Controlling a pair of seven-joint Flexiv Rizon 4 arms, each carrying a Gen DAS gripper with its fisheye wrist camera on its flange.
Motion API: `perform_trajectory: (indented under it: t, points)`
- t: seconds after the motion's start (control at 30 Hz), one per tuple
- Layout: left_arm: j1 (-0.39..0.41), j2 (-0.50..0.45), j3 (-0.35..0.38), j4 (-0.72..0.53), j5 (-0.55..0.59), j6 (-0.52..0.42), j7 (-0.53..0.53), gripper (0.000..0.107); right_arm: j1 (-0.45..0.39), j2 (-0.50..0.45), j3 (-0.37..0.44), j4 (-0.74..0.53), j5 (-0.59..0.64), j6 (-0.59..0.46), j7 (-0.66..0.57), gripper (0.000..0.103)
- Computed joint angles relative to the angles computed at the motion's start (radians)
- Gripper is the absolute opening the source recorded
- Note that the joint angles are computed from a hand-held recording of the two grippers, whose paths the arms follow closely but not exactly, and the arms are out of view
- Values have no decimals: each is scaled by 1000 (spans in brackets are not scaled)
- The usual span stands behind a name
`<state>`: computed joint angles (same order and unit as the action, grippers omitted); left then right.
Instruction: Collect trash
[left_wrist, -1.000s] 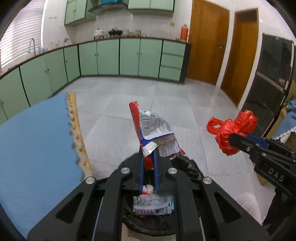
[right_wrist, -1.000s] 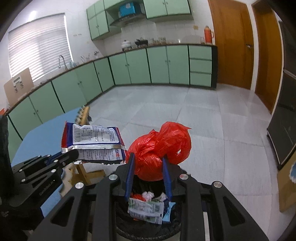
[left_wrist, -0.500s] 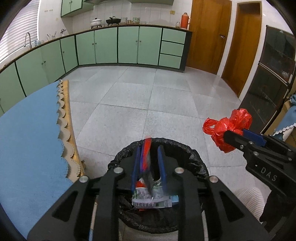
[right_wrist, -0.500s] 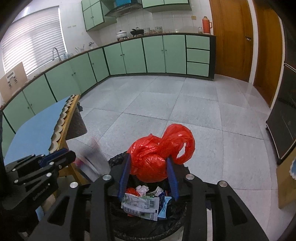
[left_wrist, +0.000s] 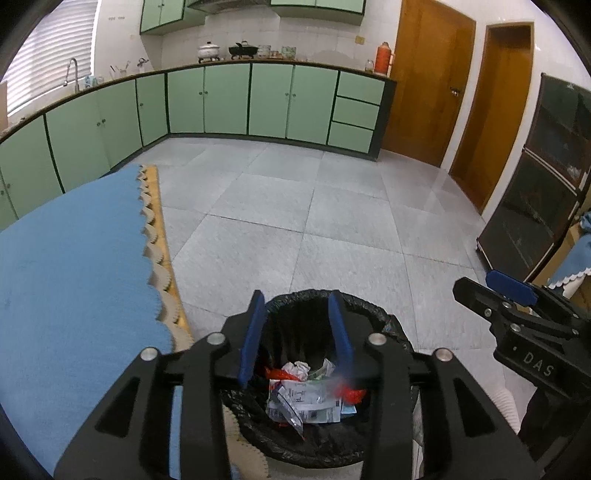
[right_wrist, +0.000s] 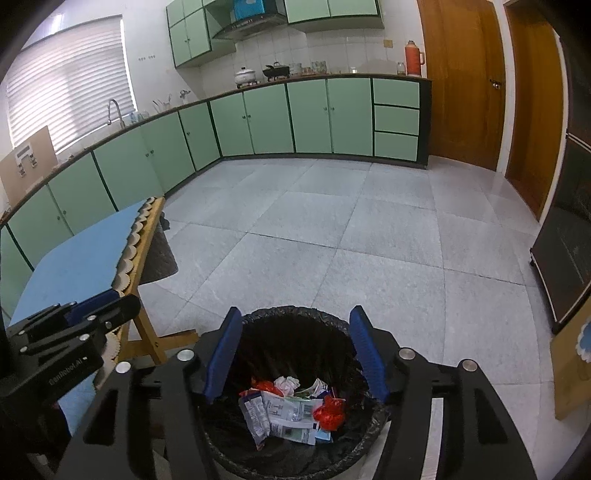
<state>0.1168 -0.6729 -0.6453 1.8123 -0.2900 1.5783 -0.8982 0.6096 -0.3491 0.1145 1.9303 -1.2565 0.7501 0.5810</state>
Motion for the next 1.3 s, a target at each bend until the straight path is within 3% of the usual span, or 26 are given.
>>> perform_trajectory:
  t: [0.3, 0.47, 0.77, 1.3]
  points:
    - [152, 24, -146, 78, 41, 61, -13, 62, 36, 26, 21, -23, 9, -95, -40, 87]
    - [247, 39, -229, 118, 100, 81, -50, 72, 39, 45, 30, -27, -9, -92, -20, 97]
    - [409, 78, -351, 192, 204, 104, -137, 85, 67, 51, 47, -65, -6, -102, -41, 97]
    - [684, 151, -542, 302, 315, 122, -240, 91, 144, 68, 75, -113, -11, -195, -96, 97]
